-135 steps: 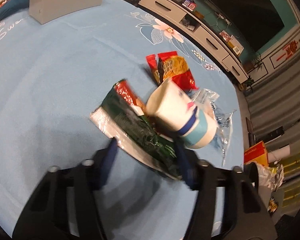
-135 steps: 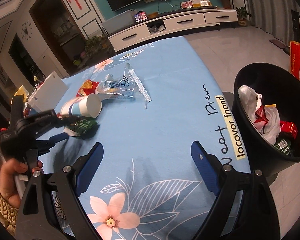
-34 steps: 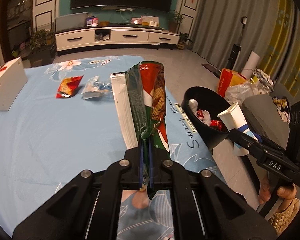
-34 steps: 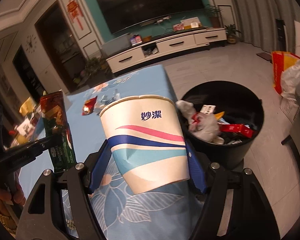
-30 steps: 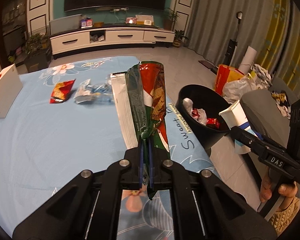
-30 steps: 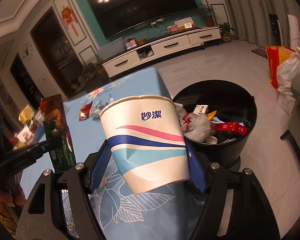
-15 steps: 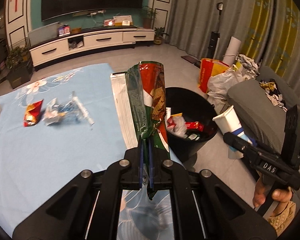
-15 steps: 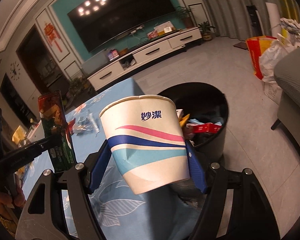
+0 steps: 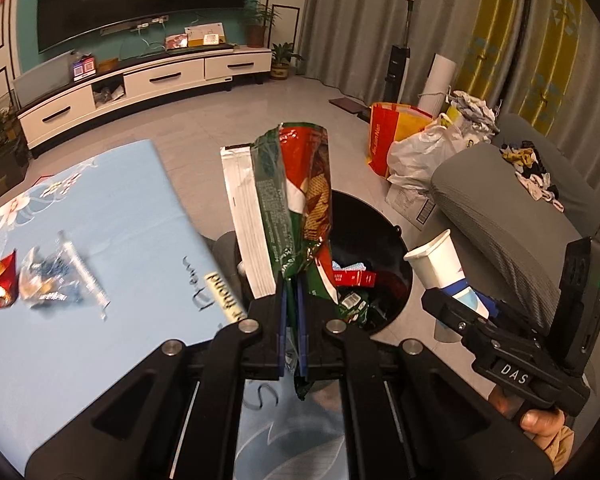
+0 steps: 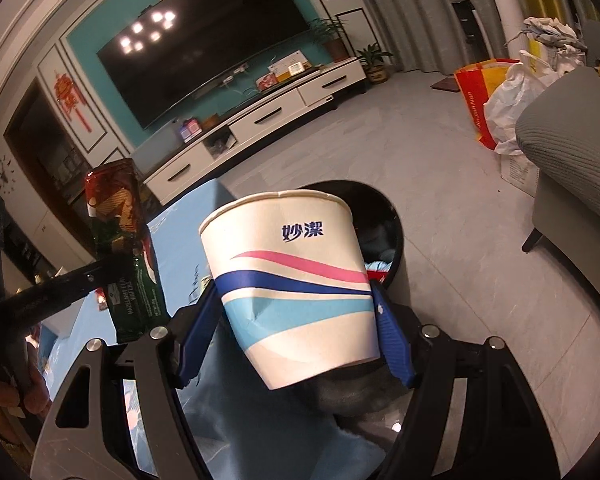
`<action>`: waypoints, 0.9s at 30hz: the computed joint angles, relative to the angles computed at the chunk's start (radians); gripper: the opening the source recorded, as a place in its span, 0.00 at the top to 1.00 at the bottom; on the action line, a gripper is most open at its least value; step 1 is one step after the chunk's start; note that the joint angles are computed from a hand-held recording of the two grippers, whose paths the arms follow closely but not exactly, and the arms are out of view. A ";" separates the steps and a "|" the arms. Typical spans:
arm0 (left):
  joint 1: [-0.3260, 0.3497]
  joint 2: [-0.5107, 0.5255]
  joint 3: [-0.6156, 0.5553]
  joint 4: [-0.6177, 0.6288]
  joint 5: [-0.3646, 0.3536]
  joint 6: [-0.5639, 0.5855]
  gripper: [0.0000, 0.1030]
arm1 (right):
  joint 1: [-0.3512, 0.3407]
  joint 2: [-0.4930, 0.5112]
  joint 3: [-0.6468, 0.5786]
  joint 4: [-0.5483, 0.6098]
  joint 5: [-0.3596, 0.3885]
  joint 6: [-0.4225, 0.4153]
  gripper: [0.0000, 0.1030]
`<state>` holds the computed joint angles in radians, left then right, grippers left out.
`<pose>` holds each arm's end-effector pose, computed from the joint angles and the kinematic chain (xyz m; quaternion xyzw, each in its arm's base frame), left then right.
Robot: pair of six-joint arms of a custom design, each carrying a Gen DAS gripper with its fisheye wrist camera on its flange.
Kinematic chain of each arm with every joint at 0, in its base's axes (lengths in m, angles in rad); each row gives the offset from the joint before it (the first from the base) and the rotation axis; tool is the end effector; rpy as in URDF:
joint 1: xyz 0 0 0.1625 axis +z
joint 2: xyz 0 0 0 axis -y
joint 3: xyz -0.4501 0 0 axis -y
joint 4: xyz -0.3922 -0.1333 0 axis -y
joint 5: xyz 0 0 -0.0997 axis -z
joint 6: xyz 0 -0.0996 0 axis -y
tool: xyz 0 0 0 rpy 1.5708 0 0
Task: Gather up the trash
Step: 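Carry the snack bag and paper cup with both tools over the black bin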
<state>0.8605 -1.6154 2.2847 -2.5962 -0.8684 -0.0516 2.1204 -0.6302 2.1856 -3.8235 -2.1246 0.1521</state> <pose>-0.1158 -0.4378 0.3323 0.2412 0.8942 -0.2803 0.2525 0.3304 -0.3845 0.0347 0.0869 -0.9047 0.3969 0.1283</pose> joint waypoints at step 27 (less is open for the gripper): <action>0.091 0.296 -0.106 -0.160 0.007 0.117 0.95 | -0.041 0.069 -0.158 0.077 -0.070 -0.090 0.30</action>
<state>0.9517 -1.3192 2.1786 -2.7558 -0.8615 0.0649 2.0792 -0.5617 2.0278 -3.7464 -2.1943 0.0624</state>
